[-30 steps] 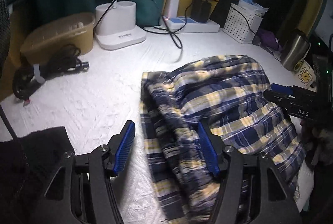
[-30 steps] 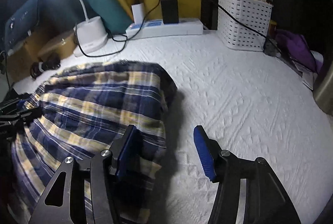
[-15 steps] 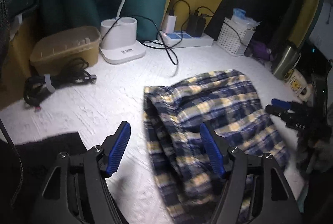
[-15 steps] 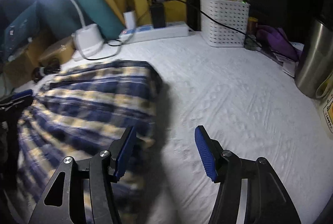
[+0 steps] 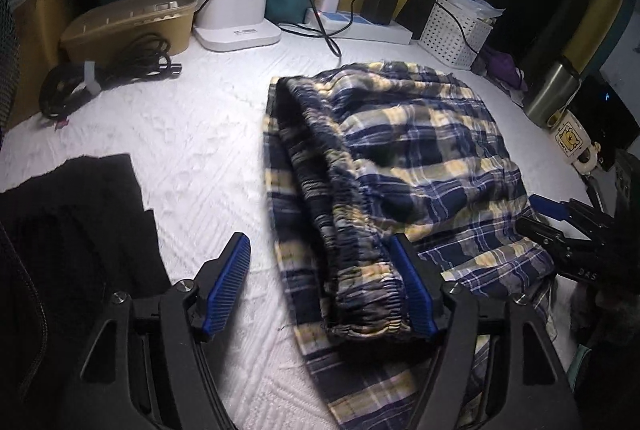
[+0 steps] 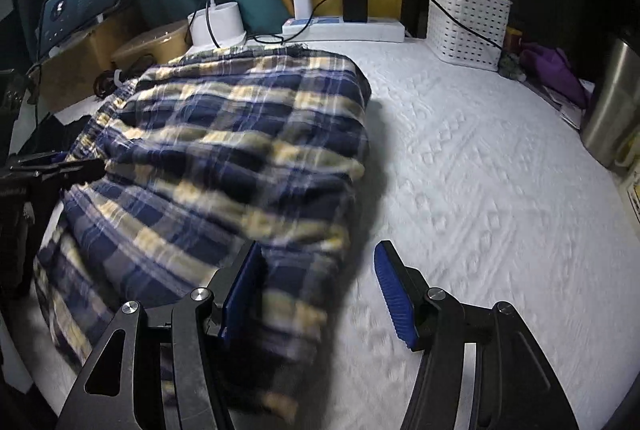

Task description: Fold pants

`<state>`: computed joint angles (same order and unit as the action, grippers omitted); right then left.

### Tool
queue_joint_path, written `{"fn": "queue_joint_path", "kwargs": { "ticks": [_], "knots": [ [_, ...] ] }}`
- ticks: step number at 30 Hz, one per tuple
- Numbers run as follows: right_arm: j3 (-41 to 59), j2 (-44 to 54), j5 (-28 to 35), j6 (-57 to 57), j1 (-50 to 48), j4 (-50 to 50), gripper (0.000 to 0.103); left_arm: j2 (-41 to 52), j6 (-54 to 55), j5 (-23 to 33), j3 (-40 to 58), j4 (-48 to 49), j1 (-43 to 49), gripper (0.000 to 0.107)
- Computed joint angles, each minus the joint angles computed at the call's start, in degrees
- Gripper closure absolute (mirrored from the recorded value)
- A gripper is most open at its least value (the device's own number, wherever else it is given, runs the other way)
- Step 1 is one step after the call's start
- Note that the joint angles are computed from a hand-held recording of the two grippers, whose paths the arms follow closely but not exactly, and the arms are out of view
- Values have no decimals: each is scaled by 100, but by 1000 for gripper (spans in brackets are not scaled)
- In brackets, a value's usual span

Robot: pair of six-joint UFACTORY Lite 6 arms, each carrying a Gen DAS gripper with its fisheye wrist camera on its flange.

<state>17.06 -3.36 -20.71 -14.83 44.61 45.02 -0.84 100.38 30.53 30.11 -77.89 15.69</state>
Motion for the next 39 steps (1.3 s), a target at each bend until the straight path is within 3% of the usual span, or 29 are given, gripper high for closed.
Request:
{"fn": "queue_joint_path", "kwargs": {
  "ticks": [6,12,18,23,29,33,39],
  "knots": [
    [-560,-718,172,35,-161,-34,39,-201,-221,87,-79,203,112,35],
    [-763,-1251,348,-81,-618,-179,38,-59,-342,601,136,305,306,35],
    [-768,-1537,557,676,-1326,-1378,35,262,-336,385,249,10,66,35],
    [-456,-974,398,2064,-1893,-3176,29,478,-32,272,313,-339,-336,19],
    [107,-43,28,3223,-2256,-4649,28,660,-69,-57,514,-597,-721,14],
    [594,565,-117,3664,-2339,-5202,28,649,341,-595,501,-971,-1159,14],
    [1295,1324,-179,4351,-2353,-6039,26,677,1228,-946,433,-1866,-1538,14]
  ]
}}
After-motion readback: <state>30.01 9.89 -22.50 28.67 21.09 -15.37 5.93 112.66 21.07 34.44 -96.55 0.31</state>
